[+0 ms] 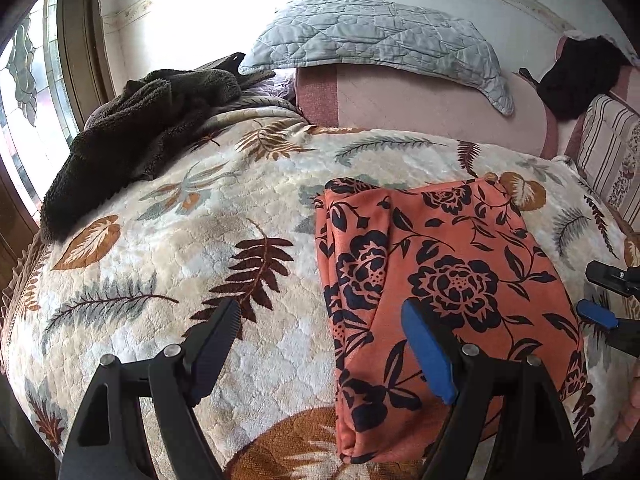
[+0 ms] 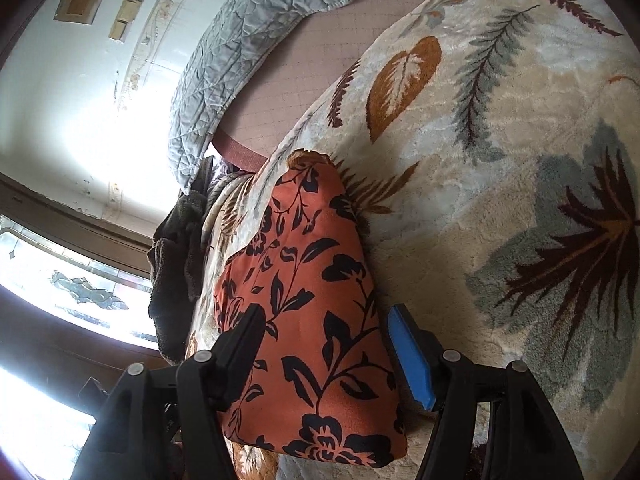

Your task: Fold small clothes

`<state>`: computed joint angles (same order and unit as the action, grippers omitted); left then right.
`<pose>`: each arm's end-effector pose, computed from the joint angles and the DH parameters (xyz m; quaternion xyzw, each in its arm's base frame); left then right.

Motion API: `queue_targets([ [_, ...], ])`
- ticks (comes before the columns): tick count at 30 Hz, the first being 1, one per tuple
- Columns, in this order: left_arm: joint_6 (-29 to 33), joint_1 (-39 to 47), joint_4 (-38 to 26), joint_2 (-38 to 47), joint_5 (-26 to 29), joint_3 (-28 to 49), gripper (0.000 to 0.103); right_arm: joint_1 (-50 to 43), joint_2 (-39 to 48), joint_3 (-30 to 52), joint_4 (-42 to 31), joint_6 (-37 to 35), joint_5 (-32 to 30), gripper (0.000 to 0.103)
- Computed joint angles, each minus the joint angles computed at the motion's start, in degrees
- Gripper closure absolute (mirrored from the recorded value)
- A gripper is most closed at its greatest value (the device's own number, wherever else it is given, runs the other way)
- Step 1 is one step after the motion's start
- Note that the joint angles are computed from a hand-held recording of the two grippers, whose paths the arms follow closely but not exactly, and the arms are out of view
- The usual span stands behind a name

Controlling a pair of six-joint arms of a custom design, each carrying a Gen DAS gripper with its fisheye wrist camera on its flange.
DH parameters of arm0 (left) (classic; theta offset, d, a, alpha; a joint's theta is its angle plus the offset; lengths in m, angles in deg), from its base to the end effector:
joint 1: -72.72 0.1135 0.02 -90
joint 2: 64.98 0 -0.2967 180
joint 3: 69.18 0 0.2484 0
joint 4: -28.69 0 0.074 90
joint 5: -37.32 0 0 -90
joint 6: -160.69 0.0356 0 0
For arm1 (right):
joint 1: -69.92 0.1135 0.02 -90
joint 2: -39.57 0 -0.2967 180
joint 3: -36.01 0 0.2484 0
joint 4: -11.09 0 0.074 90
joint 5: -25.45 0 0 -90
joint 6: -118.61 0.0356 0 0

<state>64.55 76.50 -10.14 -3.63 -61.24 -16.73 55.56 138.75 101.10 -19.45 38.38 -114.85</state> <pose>0.1958 0.0182 0.2546 -0.1072 0.9243 0.0622 0.3609 0.3115 -0.0515 0.1798 0.0933 0.8831 0.4063 0.2152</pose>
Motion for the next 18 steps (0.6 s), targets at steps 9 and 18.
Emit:
queue_targets([
  [9, 0.0, -0.4, 0.1, 2.0, 1.0, 0.3, 0.020, 1.4, 0.3, 0.4, -0.2, -0.3, -0.7, 0.035],
  [18, 0.8, 1.9, -0.2, 3.1, 4.5, 0.2, 0.020, 2.5, 0.6, 0.4, 0.2, -0.1, -0.6, 0.033],
])
